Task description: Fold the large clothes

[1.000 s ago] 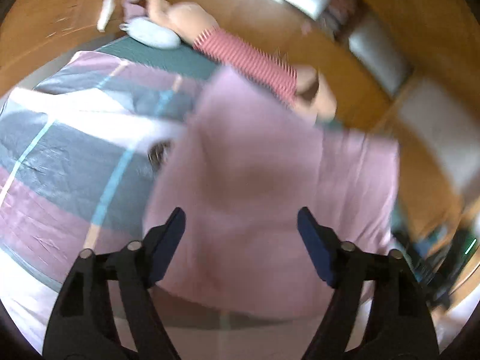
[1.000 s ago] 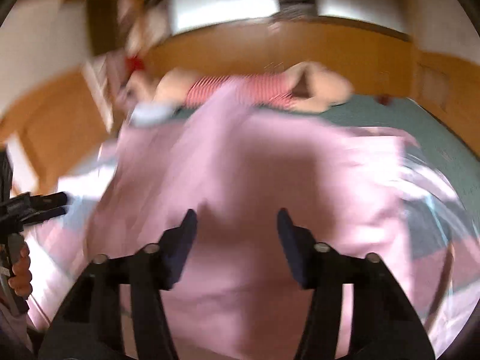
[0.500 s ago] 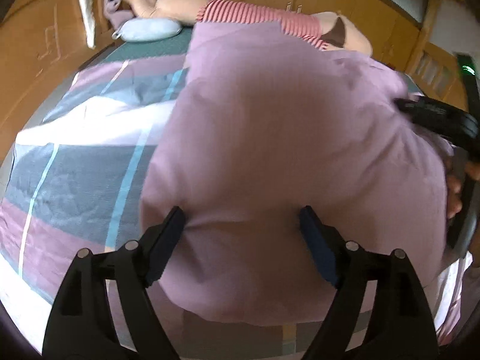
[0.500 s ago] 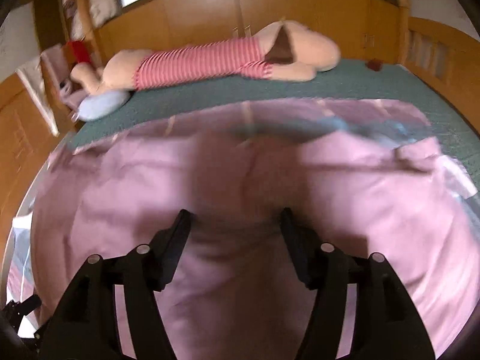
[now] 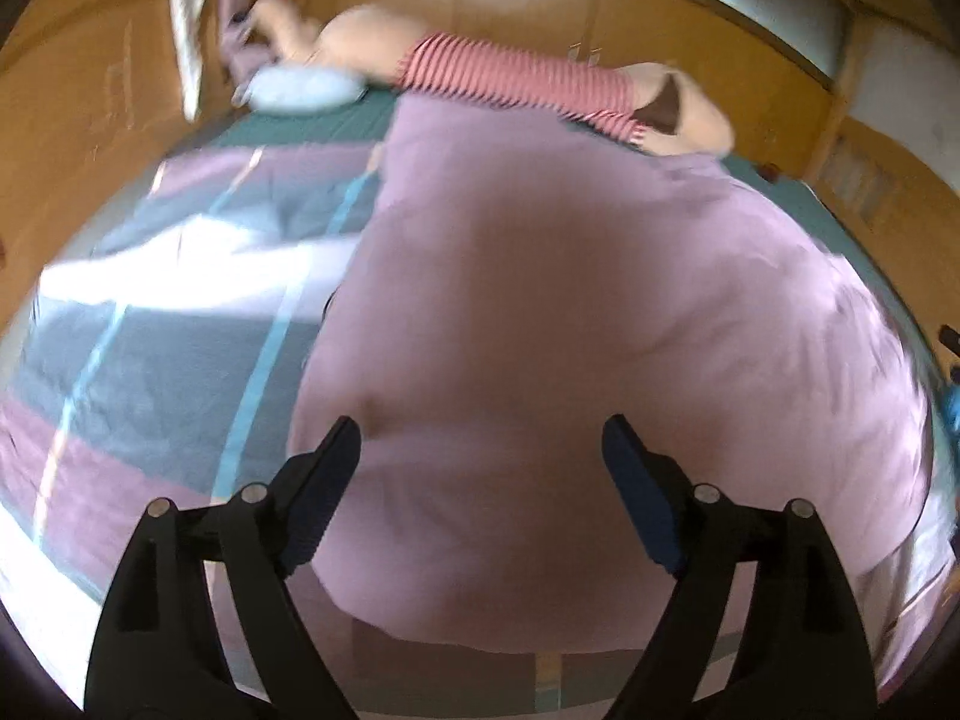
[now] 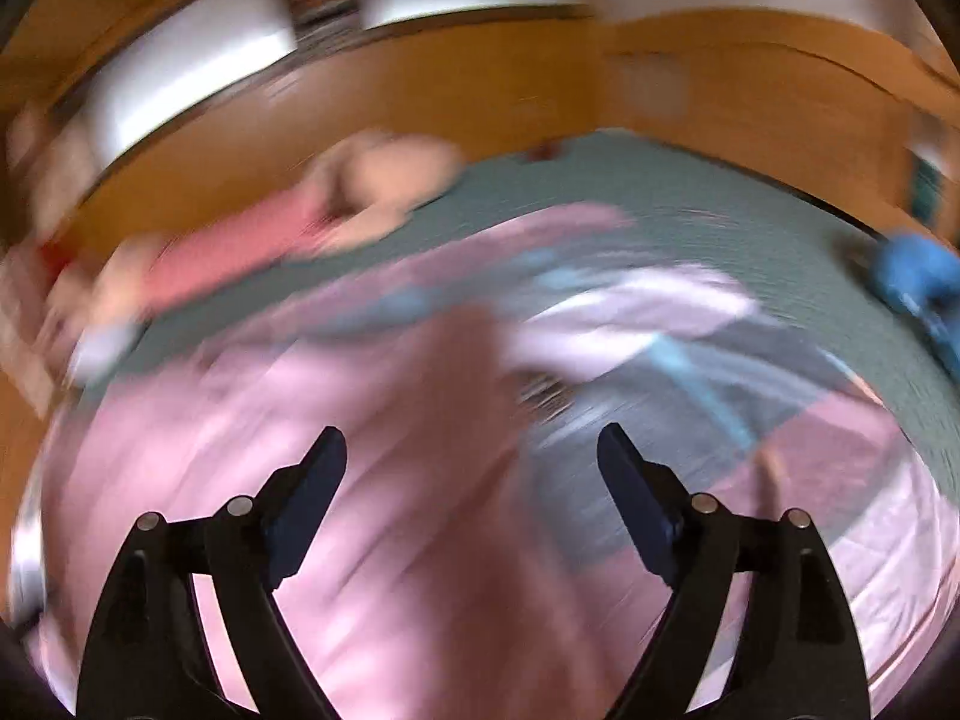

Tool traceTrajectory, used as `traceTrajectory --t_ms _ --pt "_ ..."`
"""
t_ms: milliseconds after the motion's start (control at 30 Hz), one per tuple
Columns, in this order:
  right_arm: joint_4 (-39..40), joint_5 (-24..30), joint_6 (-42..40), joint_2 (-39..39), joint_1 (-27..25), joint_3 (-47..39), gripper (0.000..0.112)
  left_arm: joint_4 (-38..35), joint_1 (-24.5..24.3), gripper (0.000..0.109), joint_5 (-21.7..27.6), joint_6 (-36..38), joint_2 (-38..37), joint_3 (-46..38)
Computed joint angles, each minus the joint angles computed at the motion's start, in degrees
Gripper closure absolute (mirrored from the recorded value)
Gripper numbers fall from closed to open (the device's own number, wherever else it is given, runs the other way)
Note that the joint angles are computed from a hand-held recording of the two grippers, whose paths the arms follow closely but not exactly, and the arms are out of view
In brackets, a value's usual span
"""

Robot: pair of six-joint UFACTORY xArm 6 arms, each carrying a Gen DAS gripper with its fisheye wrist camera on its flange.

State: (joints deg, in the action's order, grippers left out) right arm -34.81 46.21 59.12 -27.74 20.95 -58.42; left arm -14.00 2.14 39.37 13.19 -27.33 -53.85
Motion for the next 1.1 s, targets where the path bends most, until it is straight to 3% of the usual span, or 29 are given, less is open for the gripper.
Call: traceTrajectory --t_ms 67,167,200,300,367,467,567,700,800,867,1000,1100 --pt "3.1 -1.5 -3.8 3.6 2.4 -0.9 0.027 3.7 -2.0 0.024 -0.4 -0.5 -0.4 1.2" --pt "0.0 1.9 -2.9 8.5 2.9 -2.4 0.027 5.5 -2.3 0.019 -0.4 -2.0 0.4 2.3" --pt "-1.7 3.5 -0.9 8.7 1.7 -2.2 0.024 5.6 -2.0 0.017 -0.4 -1.8 0.7 2.2" --pt "-5.1 15.4 9.2 7.4 -0.9 -2.4 0.018 7.6 -1.2 0.017 0.0 -3.5 1.9 0.9" --pt "-5.5 16.4 10.4 4.6 -1.2 -0.6 0.018 6.1 -0.6 0.017 0.7 -3.4 1.9 0.5" --pt "-13.0 20.4 13.2 3.1 6.2 -2.7 0.018 6.8 -0.5 0.018 -0.1 -4.3 1.5 0.7" --pt "-16.8 15.8 13.7 3.9 12.0 -5.0 0.018 5.2 -1.3 0.018 -1.4 -3.2 -0.5 1.8" --pt "-12.0 9.8 7.9 8.5 16.0 -7.0 0.017 7.8 -3.4 0.018 -3.5 -3.2 -2.5 3.7" --pt "-7.9 12.1 4.0 14.1 17.4 -9.1 0.014 10.1 -4.0 0.016 -3.6 -3.9 -2.0 4.3" --pt "-9.4 11.6 5.3 14.1 17.1 -7.8 0.011 9.6 -3.8 0.013 -2.7 -4.1 -1.3 4.0" --pt "-2.0 5.2 2.1 12.7 12.9 -5.2 0.011 9.6 -3.1 0.009 -1.3 -4.9 0.3 2.8" --pt "-2.6 5.6 1.4 13.0 13.3 -5.2 0.011 11.6 -3.3 0.008 -1.6 -5.9 0.7 2.9"
